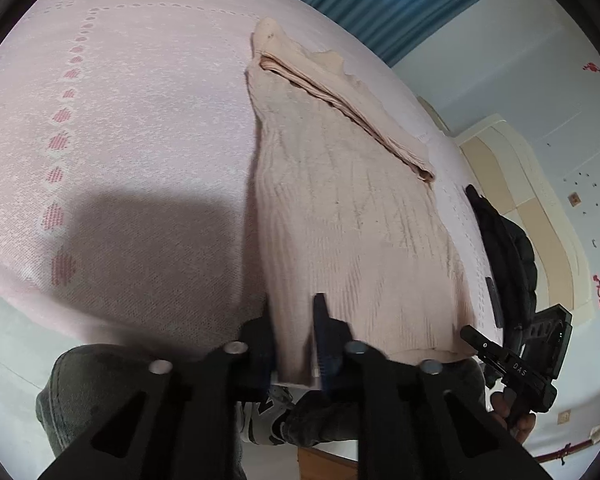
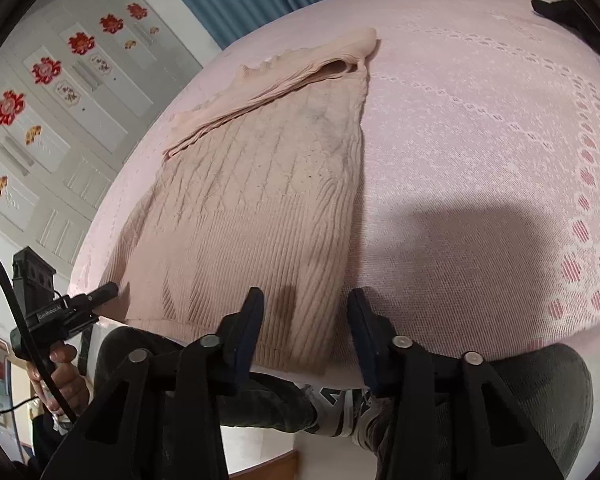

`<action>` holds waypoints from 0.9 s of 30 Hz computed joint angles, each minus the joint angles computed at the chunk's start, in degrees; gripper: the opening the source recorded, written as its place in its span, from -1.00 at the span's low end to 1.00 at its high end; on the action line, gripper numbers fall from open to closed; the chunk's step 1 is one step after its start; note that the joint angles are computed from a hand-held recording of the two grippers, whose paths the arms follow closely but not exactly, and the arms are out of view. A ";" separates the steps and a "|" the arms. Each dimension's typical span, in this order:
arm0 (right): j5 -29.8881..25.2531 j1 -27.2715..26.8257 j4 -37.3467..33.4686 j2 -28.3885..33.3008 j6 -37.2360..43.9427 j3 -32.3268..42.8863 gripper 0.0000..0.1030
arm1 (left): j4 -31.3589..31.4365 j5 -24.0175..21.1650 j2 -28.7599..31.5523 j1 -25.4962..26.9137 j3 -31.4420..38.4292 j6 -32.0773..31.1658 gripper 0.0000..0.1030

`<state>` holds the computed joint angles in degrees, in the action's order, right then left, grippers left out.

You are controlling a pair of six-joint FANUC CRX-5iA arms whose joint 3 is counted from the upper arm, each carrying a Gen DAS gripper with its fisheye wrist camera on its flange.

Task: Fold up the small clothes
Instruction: 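Grasp the sweater hem with the left tool while the right tool grasps it too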

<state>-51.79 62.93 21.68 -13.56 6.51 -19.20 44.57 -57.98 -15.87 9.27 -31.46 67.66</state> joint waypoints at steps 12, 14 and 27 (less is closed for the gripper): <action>2.10 0.33 4.69 -2.05 -3.81 -1.74 -0.89 | 5.56 1.56 -2.82 1.55 -0.78 -2.73 -0.87; 3.45 -0.34 3.72 -2.51 -2.89 -1.71 -0.89 | 5.38 1.87 -2.40 1.16 -0.03 -1.88 -0.88; 5.54 -3.90 4.32 -2.80 -0.25 2.35 -0.89 | 9.85 4.82 0.25 -1.43 5.56 -0.83 -0.88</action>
